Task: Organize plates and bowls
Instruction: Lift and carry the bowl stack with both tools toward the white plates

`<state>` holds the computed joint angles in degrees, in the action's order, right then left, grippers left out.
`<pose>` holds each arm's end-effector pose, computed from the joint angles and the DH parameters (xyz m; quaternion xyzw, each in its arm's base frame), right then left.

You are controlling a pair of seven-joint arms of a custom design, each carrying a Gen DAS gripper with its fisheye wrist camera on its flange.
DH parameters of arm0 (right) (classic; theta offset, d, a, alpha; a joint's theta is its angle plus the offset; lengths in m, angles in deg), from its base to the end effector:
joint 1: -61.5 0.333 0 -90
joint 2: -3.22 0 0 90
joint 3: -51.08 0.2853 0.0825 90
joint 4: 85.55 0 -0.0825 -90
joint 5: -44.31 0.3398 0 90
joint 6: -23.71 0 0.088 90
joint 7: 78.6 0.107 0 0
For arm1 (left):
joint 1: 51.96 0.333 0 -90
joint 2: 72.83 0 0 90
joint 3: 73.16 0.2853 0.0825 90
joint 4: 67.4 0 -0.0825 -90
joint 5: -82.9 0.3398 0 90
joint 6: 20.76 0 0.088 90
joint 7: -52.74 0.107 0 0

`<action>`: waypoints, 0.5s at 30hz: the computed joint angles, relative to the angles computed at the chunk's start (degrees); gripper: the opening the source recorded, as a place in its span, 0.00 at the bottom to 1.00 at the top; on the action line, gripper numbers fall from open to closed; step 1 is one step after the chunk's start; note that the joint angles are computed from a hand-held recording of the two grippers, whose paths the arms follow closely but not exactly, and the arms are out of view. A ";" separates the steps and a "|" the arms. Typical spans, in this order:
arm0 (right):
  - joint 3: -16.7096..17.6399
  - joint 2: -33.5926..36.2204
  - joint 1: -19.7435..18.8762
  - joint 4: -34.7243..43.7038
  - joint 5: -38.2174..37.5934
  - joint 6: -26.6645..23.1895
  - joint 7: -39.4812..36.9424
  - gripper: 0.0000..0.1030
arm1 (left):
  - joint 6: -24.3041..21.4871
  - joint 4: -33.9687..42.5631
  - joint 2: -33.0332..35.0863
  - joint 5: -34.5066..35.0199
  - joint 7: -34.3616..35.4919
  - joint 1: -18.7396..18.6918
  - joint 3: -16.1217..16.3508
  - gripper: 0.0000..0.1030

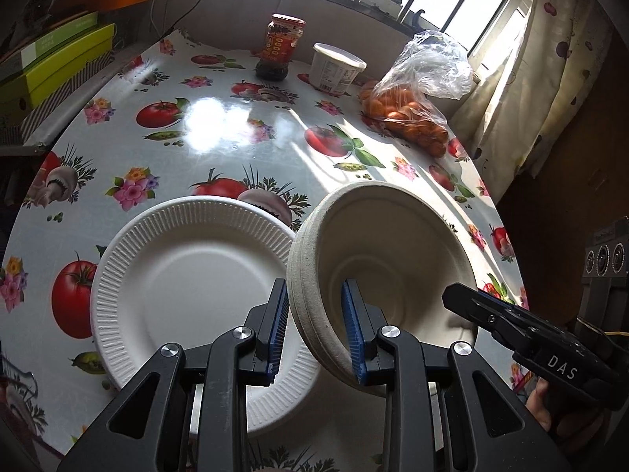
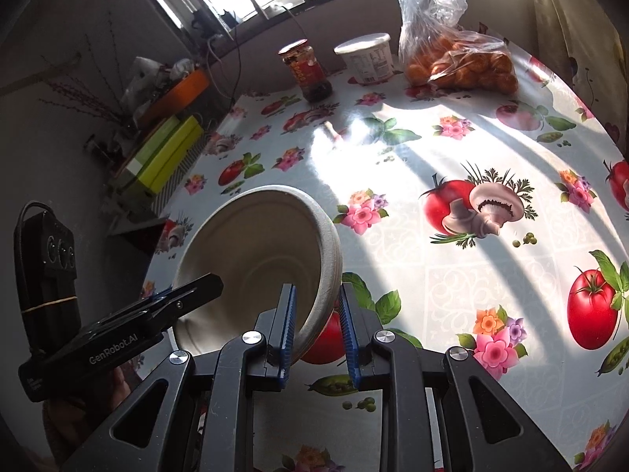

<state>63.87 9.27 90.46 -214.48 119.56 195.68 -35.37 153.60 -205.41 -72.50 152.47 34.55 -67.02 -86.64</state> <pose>0.4257 0.2848 0.3553 -0.7401 0.5588 0.0090 0.3741 0.3769 -0.2871 0.3508 -0.7309 0.5907 -0.3241 0.1088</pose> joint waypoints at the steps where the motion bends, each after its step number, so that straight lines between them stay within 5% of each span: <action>1: 0.10 0.38 0.21 0.43 -0.59 -0.02 0.41 0.21 | 0.03 -0.58 -0.48 0.07 -0.22 0.15 0.15 0.28; 15: 1.90 5.94 1.47 6.81 -8.64 -1.20 5.71 0.21 | 0.33 -8.07 -7.26 1.09 -3.39 4.61 -0.29 0.28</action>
